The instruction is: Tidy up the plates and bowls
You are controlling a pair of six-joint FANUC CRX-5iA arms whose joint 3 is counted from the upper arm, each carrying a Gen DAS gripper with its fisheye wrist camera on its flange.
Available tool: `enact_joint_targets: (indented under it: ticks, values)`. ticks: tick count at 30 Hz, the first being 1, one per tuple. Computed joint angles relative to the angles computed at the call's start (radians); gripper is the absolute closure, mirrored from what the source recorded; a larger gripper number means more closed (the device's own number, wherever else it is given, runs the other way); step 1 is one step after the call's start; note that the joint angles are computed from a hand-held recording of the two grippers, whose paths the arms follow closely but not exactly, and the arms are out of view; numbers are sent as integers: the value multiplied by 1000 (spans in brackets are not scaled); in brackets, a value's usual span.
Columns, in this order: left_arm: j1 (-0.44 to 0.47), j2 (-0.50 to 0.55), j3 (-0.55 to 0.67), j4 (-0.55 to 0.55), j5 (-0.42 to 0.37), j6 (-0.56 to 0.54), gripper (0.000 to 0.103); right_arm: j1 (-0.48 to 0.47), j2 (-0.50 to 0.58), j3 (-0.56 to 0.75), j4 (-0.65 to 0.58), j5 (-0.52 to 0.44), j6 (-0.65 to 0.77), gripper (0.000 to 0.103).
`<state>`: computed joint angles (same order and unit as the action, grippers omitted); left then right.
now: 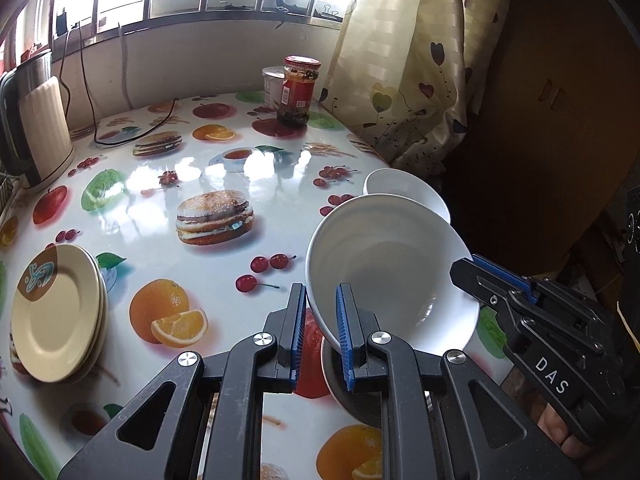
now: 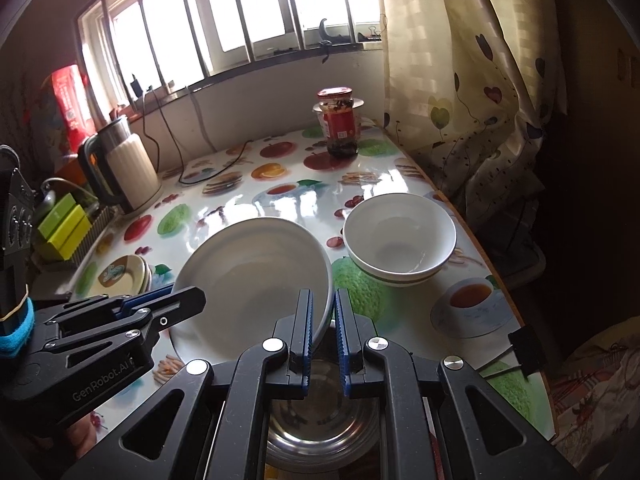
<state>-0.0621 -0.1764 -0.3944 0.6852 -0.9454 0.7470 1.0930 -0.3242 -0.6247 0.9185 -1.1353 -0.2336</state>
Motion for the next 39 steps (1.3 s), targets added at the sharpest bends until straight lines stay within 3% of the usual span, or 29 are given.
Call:
enact_joint_targets:
  ticks: [17, 39]
  values:
    - [-14, -12, -24, -23, -46, -3, 87, 101, -32, -42, -26, -108, -102, 91]
    - [-30, -9, -22, -73, -66, 22, 87, 140, -66, -95, -61, -110, -168, 91]
